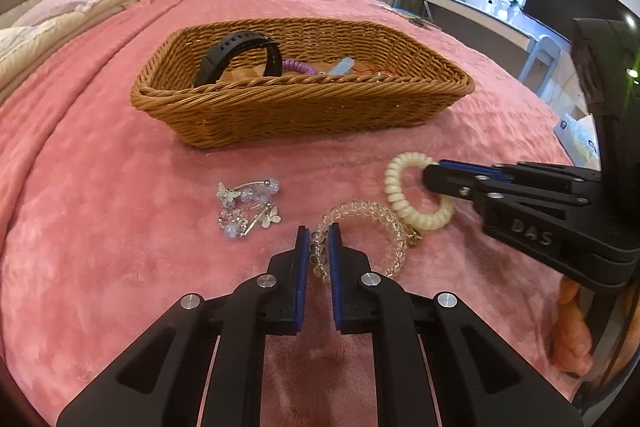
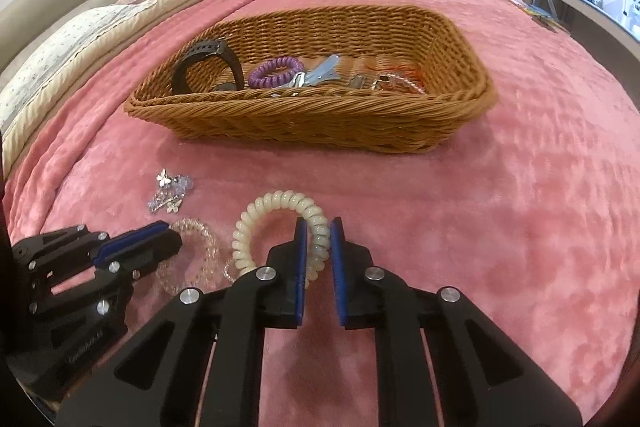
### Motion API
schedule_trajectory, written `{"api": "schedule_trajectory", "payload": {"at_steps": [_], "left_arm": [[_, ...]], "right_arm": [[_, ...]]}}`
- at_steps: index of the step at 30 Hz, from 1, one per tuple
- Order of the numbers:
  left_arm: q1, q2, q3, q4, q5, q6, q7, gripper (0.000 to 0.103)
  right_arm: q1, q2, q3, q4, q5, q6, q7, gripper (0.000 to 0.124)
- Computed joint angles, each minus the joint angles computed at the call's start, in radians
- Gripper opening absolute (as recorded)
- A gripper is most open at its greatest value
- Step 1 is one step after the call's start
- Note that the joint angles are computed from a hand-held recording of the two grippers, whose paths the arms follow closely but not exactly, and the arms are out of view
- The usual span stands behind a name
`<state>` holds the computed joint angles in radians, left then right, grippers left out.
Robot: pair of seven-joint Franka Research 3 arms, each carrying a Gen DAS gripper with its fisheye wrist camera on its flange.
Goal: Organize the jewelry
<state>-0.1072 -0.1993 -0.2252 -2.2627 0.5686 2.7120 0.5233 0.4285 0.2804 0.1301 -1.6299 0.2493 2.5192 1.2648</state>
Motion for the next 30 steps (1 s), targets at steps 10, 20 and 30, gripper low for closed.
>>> {"api": "schedule_trajectory", "payload": {"at_steps": [10,20,30], "left_arm": [[-0.007,0.009,0.002,0.005,-0.017,-0.007,0.023,0.008],[-0.012,0.013,0.007,0.005,-0.03,0.0,0.04,0.01],[-0.01,0.017,-0.014,0.024,0.043,-0.038,0.006,0.008]], "right_arm": [[-0.046,-0.036,-0.026,-0.038,-0.011,-0.075,0.025,0.011],[-0.045,-0.084,-0.014,-0.116,0.01,0.007,-0.053,0.05],[-0.038,-0.087,-0.004,-0.135,-0.003,0.029,-0.096,0.01]]}}
